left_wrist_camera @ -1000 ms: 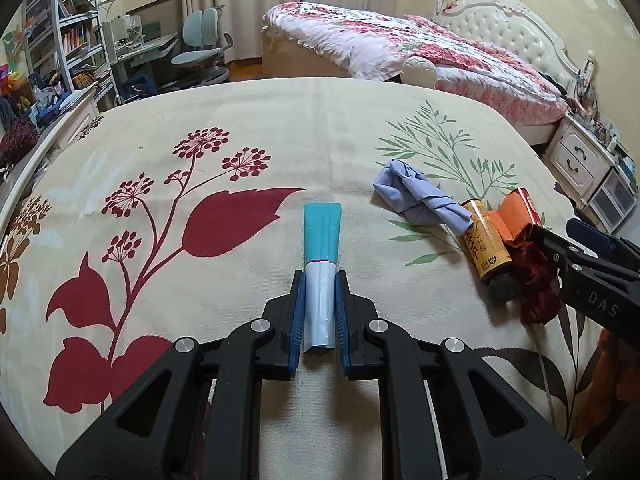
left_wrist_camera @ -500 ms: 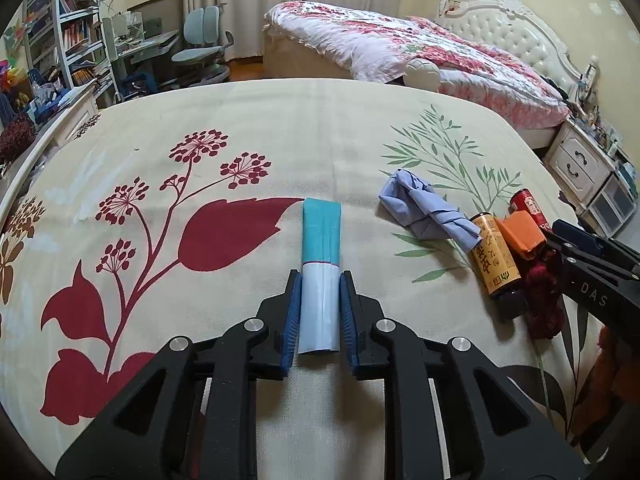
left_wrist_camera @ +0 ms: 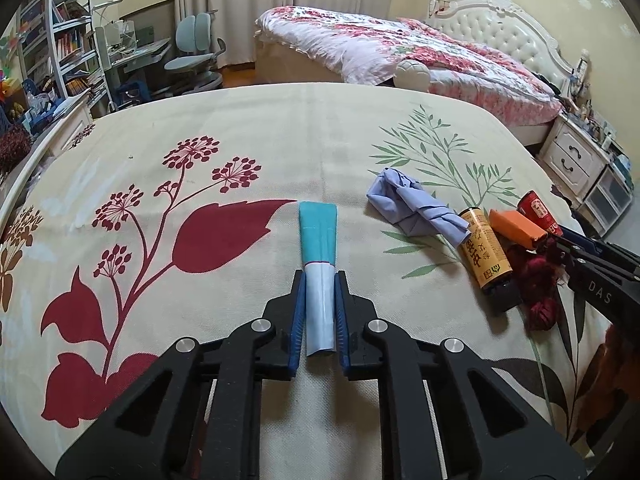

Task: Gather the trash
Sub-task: 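Grasp the red can with the right tool, then carry the tube and red can over the bin and release both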

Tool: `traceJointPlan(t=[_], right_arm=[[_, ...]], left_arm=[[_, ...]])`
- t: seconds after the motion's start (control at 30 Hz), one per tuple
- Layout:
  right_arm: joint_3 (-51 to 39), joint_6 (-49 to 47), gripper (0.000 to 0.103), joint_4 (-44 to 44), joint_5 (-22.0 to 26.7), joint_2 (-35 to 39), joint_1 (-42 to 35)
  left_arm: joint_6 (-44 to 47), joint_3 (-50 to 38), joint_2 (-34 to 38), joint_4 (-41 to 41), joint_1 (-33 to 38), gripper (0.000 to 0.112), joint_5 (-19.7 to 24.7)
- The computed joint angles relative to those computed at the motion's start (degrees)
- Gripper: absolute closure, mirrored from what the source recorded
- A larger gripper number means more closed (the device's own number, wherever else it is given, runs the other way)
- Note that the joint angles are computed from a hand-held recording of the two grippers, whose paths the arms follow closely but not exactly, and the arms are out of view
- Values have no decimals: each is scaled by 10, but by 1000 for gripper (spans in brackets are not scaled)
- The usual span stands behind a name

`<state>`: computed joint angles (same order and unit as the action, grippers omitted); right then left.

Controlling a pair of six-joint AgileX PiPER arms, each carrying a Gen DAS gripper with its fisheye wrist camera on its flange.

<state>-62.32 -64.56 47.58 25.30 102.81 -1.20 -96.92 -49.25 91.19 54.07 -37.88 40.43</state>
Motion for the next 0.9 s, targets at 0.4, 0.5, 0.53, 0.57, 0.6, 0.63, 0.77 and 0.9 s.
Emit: traceJointPlan(t=[0.4,0.5,0.53,0.57,0.6,0.63,0.77,0.9], right_arm=[[31,-61,76,48,20,-34,-49],[36,-78,76,63,28,-45,-69],[36,-82,76,66,31,-47,-75],[36,-85,76,69,33,-49,-82],[36,-88,76,72,36,-51,-90],[34,-91,76,74,39,-52,-98],[25,-95,76,79,46,-52,-131],[11,-98,76,84,48,-44,-165]], left_arm=[[-32,-19,-12,1,-65,98,41],[-34,-35,-9,5,-84,98,54],[-33,-42,-8,6,-90,99,57],[-32,-49,-5,8,-95,99,60],[-30,-58,0,9,-102,99,62],[-29,-66,5,11,-106,99,62],[-8,-116,39,11,-121,98,57],[23,-179,84,6,-131,99,47]])
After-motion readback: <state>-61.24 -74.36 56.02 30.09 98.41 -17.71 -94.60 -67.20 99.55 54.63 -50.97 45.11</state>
